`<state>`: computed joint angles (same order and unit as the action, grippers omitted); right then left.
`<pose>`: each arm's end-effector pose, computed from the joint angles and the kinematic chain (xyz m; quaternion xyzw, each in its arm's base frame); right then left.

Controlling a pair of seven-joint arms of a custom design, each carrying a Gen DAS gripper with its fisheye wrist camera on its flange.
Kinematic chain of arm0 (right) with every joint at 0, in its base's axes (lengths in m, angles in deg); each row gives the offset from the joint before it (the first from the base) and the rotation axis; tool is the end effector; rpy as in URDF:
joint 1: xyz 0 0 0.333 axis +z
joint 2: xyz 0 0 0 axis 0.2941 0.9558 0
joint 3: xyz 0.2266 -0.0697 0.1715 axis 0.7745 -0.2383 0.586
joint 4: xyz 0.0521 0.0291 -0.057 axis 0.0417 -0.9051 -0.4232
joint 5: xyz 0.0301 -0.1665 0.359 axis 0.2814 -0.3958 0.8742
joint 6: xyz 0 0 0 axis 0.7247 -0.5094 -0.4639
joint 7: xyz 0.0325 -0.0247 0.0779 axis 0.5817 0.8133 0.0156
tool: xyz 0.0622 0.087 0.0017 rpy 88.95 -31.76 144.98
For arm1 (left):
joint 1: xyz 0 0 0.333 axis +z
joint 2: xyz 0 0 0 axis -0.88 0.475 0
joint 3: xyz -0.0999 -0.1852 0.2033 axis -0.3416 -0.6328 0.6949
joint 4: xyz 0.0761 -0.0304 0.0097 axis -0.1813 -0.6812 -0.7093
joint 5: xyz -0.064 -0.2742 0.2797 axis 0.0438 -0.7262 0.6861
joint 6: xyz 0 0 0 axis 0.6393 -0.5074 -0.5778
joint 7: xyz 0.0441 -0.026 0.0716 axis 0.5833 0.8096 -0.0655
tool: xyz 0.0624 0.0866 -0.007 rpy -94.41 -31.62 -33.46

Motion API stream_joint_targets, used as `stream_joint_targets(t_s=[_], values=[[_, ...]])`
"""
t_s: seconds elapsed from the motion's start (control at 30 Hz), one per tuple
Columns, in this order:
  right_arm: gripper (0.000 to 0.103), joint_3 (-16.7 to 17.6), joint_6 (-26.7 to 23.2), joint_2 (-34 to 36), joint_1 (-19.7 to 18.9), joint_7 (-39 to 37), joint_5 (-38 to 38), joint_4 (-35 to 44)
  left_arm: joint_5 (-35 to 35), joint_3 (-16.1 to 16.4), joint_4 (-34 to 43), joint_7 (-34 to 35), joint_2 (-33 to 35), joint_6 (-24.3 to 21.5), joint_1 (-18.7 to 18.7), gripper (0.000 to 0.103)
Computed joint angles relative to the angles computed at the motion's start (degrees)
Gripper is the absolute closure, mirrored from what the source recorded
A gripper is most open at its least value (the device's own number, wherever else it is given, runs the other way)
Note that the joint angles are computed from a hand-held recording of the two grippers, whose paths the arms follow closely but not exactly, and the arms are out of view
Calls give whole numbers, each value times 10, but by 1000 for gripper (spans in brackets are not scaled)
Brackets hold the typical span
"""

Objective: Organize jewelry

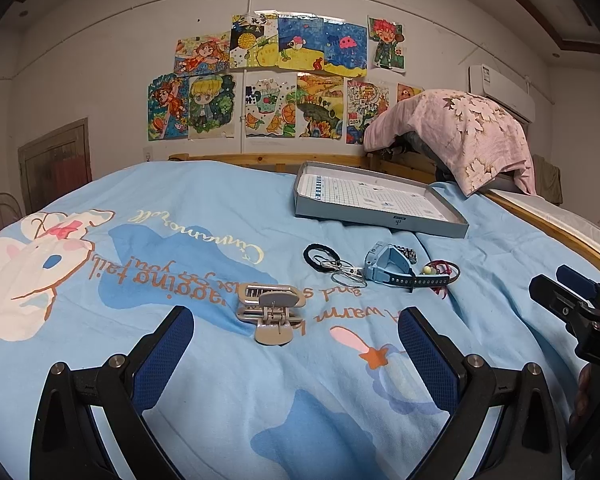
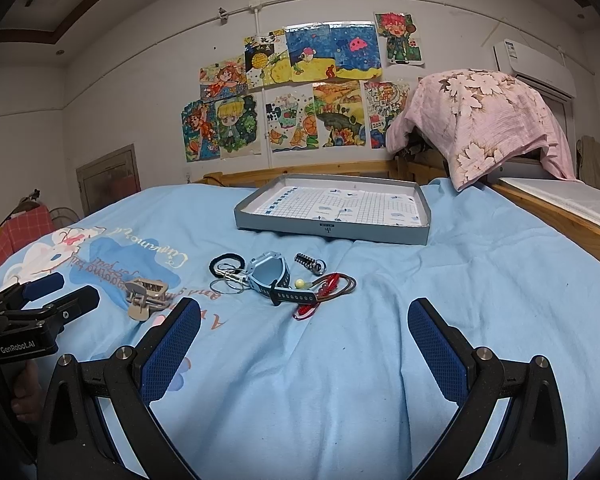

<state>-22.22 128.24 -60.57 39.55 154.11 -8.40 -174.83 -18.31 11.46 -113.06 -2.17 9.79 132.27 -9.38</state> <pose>0.4596 0.1921 0.4634 -0.6079 0.5363 -0.3462 0.4722 0.4641 -0.2541 0.4643 -0.6070 0.5781 -0.3875 0.3837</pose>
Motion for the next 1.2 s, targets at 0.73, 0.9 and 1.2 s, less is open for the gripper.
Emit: stream_joint_targets(t_s=[0.73, 0.9, 1.2], values=[[1, 2, -2, 2, 2, -7, 9, 4, 2, 13, -3, 2, 1, -5, -14, 0], [1, 1, -2, 1, 2, -4, 6, 3, 4, 12, -2, 0, 1, -4, -13, 0], [1, 0, -2, 2, 2, -3, 5, 3, 8, 13, -2, -3, 1, -7, -14, 0]])
